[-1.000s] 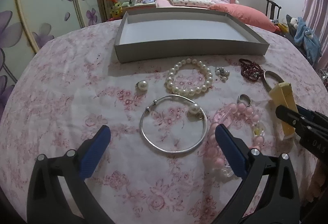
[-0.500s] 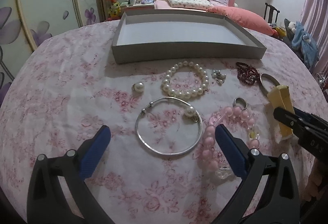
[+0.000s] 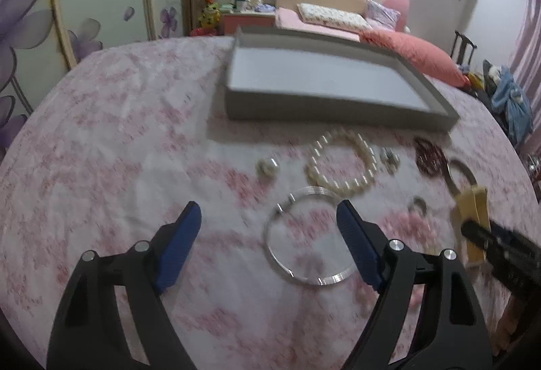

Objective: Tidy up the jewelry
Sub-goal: 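Lift the cream watch with the right gripper while the left gripper grasps the pearl earring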

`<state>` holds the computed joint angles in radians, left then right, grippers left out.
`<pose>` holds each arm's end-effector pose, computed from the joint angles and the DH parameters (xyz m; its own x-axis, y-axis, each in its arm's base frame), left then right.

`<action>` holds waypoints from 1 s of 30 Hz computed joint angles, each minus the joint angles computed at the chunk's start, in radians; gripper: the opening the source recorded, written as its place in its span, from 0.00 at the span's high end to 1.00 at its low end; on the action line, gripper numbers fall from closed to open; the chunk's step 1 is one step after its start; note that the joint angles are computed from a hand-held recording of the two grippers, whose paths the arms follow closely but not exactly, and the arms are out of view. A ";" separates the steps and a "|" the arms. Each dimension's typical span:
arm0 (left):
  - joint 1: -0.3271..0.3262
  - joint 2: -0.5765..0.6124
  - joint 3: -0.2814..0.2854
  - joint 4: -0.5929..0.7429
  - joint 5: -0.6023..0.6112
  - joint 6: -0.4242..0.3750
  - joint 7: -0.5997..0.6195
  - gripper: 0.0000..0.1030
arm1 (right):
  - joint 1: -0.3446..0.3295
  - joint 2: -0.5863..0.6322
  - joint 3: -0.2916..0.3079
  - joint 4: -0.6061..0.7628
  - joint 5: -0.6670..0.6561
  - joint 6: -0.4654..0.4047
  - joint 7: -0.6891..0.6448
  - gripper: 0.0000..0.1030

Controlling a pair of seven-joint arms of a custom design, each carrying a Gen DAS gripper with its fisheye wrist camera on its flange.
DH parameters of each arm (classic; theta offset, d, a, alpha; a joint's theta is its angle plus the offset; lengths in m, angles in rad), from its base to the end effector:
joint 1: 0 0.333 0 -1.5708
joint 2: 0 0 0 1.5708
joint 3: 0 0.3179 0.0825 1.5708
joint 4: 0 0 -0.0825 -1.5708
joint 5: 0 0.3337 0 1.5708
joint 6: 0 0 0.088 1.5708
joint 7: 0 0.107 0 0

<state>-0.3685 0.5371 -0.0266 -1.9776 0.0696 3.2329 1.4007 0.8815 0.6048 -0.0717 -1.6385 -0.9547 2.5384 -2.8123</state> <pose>0.5821 -0.2477 0.3195 -0.3129 -0.9460 0.0845 -0.7347 0.1847 -0.6527 0.4513 0.4997 0.3240 -0.2527 -0.9452 -0.2069 -0.7057 0.3263 -0.6289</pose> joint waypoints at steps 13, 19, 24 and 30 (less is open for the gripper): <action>-0.021 0.111 0.024 0.202 0.077 -0.144 -0.036 0.68 | 0.000 -0.001 -0.001 -0.004 -0.010 0.004 0.005 0.59; -0.058 0.122 0.065 0.213 0.114 -0.137 -0.081 0.85 | 0.000 0.000 -0.001 -0.004 -0.009 0.006 0.005 0.59; -0.053 0.115 0.061 0.204 0.130 -0.133 -0.096 0.85 | 0.006 -0.002 -0.005 -0.002 -0.020 0.003 0.012 0.59; -0.108 0.065 0.137 0.129 0.135 -0.032 -0.145 0.85 | 0.022 -0.014 -0.018 0.007 -0.085 -0.014 0.039 0.59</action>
